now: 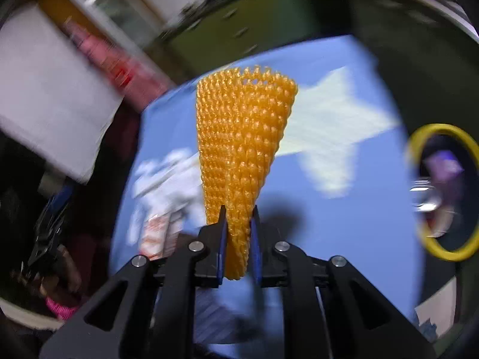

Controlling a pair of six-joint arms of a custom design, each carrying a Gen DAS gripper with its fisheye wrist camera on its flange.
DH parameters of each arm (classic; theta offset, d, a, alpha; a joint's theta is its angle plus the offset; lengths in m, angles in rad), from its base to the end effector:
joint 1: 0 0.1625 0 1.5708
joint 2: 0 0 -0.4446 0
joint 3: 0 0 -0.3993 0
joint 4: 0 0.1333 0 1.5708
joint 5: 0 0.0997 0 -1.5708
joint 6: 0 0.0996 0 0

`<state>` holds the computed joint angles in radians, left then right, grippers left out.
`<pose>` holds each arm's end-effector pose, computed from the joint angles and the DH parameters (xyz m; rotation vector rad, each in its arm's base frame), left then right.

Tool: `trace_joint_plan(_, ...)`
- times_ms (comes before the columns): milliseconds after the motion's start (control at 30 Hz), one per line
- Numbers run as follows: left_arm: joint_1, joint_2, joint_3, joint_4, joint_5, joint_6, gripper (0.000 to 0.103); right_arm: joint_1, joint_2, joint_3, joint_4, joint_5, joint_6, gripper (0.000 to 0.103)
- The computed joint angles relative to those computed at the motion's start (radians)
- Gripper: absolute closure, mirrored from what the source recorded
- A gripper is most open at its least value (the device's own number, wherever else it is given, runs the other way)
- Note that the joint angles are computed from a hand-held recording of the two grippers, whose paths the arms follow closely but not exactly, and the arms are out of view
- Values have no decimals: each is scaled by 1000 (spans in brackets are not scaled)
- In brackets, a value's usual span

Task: Collect trash
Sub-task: 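Carry the sponge over the bin and open the right gripper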

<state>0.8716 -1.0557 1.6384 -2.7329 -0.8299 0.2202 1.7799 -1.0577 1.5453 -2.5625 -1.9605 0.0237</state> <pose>-0.2817 -0.6465 0.3228 0.8167 2.2767 -0.9171 0.2393 -0.6677 0.3303 0.1140 -2.7188 0.7574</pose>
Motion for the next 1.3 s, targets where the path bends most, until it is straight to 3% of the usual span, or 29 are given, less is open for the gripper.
trace_joint_plan(133,5,-2,2,22,-12,-23,4,-46,-87,69,-159,-211,2,89)
trace_joint_plan(333,-2,0,7,30,-17,-27,4,-153,-103,34,-137,-401,16,88)
trace_joint_plan(533,-20,3,8,40,-7,-4,4,-239,-84,15,-106,-442,57,80)
trace_joint_plan(633,-23,11,3,52,-10,-2,4,-251,-75,13,-115,-456,48,60)
trace_joint_plan(767,-23,23,-6,73,-24,7,4,-230,-81,32,-182,-466,3,50)
trace_joint_plan(1033,-15,42,-24,140,-75,2,4,-173,-116,74,-240,-438,-46,48)
trace_joint_plan(1300,11,75,-77,294,-154,-114,4,-158,-107,73,-226,-421,-57,47)
